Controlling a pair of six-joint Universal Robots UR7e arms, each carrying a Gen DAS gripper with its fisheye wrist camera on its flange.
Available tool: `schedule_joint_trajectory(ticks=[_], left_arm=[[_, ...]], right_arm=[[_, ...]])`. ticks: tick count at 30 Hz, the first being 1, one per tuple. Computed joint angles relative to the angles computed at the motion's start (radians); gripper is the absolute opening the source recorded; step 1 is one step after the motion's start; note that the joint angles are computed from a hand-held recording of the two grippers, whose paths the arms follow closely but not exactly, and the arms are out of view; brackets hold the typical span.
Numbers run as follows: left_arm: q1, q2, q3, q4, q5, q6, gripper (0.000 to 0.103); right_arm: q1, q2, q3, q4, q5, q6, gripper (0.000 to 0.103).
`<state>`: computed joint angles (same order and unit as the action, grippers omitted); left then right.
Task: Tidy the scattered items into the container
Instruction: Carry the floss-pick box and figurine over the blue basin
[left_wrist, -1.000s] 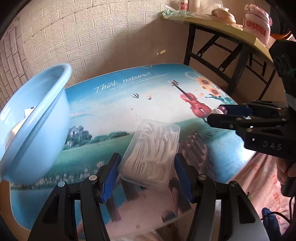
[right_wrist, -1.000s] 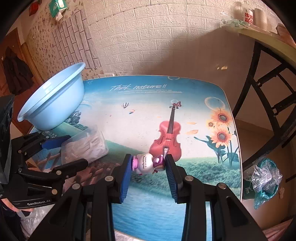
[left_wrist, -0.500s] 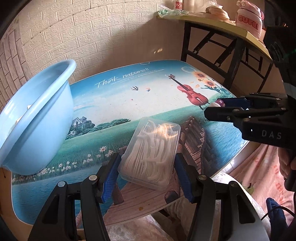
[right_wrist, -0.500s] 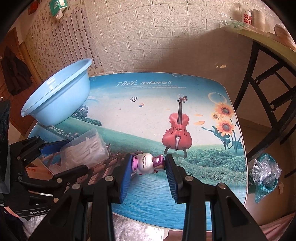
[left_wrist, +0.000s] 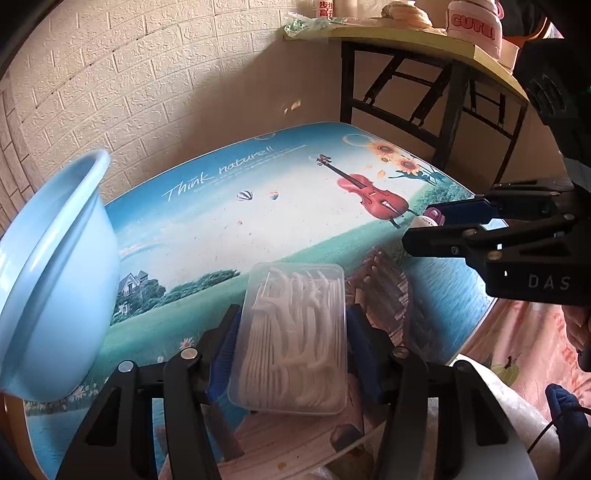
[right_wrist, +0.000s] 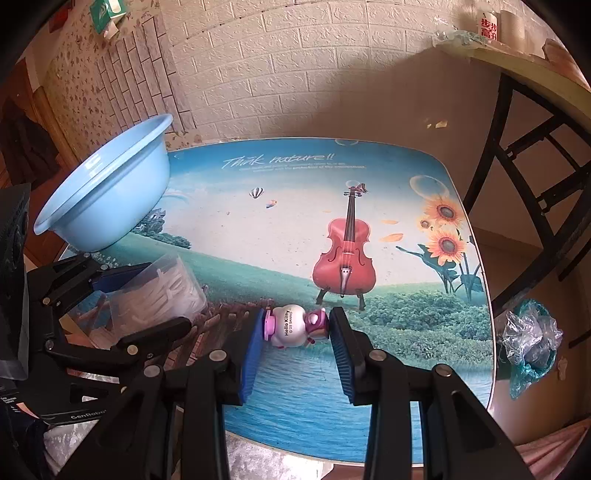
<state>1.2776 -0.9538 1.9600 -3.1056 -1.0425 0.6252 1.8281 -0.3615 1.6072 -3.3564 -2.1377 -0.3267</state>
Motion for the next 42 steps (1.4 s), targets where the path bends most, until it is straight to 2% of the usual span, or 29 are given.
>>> schedule_joint_trajectory(ticks=[13, 24, 28, 33, 39, 42], left_arm=[[-0.019, -0.052, 0.024, -0.052, -0.043, 0.004, 0.053], [-0.042, -0.158, 0.021, -0.129, -0.042, -0.007, 0.053], [-0.04, -0.187, 0.006, -0.156, 0.0, -0.029, 0.053], [-0.04, -0.231, -0.001, -0.205, 0.053, -0.073, 0.053], [-0.013, -0.267, -0.056, -0.158, 0.094, -0.105, 0.053], [0.015, -0.279, -0.088, -0.157, 0.103, -0.098, 0.053]], right_arm=[[0.025, -0.006, 0.0, -0.015, -0.004, -0.002, 0.037], [0.112, 0.0, -0.066, -0.017, -0.006, -0.039, 0.037], [0.154, 0.033, -0.133, 0.009, -0.017, -0.051, 0.037], [0.205, 0.093, -0.24, 0.041, -0.039, 0.015, 0.037], [0.258, 0.199, -0.419, 0.101, -0.026, 0.042, 0.037], [0.279, 0.26, -0.523, 0.149, -0.037, 0.02, 0.037]])
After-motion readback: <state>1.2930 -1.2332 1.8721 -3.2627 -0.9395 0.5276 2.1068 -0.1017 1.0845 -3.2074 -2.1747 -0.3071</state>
